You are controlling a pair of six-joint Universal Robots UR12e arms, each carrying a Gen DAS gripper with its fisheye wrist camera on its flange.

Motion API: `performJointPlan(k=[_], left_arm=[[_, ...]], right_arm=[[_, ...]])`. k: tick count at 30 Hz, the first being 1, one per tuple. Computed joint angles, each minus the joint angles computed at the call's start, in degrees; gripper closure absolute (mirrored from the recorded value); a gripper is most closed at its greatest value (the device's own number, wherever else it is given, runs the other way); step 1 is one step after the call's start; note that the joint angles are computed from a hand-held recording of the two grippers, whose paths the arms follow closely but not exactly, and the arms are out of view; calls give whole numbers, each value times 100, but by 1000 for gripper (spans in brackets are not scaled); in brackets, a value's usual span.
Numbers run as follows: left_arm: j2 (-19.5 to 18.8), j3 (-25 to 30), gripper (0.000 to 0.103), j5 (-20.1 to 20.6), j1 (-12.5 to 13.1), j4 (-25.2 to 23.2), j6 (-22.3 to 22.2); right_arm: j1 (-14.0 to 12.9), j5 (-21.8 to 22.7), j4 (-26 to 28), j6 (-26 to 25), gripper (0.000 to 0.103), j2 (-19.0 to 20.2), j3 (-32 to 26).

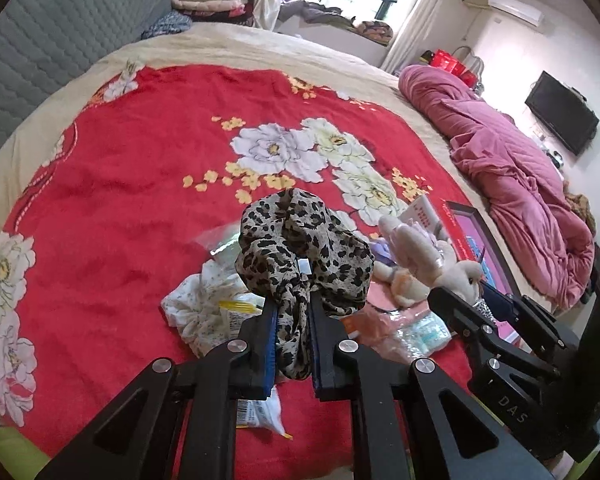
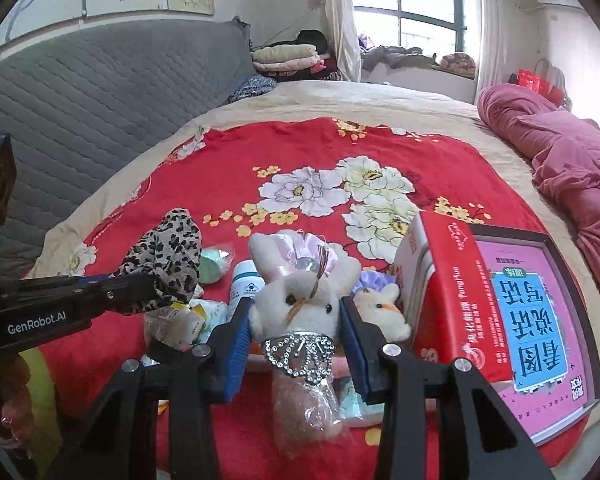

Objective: Organize soft objects
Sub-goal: 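Carry the scrunchie in the left tool and the bunny in the right tool to the pink book box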

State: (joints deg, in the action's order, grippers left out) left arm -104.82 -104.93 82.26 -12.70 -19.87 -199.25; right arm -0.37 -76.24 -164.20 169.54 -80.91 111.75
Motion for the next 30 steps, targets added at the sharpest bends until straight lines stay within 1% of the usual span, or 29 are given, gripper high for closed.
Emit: performJointPlan(k=[6, 12, 18, 22, 26, 30], left_arm=[[46, 100, 90, 95, -120, -81, 149], [22, 263, 90, 94, -288, -184, 368], [-88, 541, 90, 58, -525, -324, 641], [-186, 751, 90, 18, -696, -336, 783], [-343, 1041, 90, -49, -900, -392, 949], [-519, 1342, 90, -109, -1092, -557, 1149]], right_arm=[[-163, 143, 49, 157, 60, -198, 68], [-405, 217, 22, 371, 60, -409, 169], [-682, 141, -65, 693, 60, -555, 247], [-884, -14, -150, 855, 60, -641, 316], [-1114, -78, -234, 1050, 60, -712, 392], [-1345, -190, -314, 1187, 60, -795, 480]])
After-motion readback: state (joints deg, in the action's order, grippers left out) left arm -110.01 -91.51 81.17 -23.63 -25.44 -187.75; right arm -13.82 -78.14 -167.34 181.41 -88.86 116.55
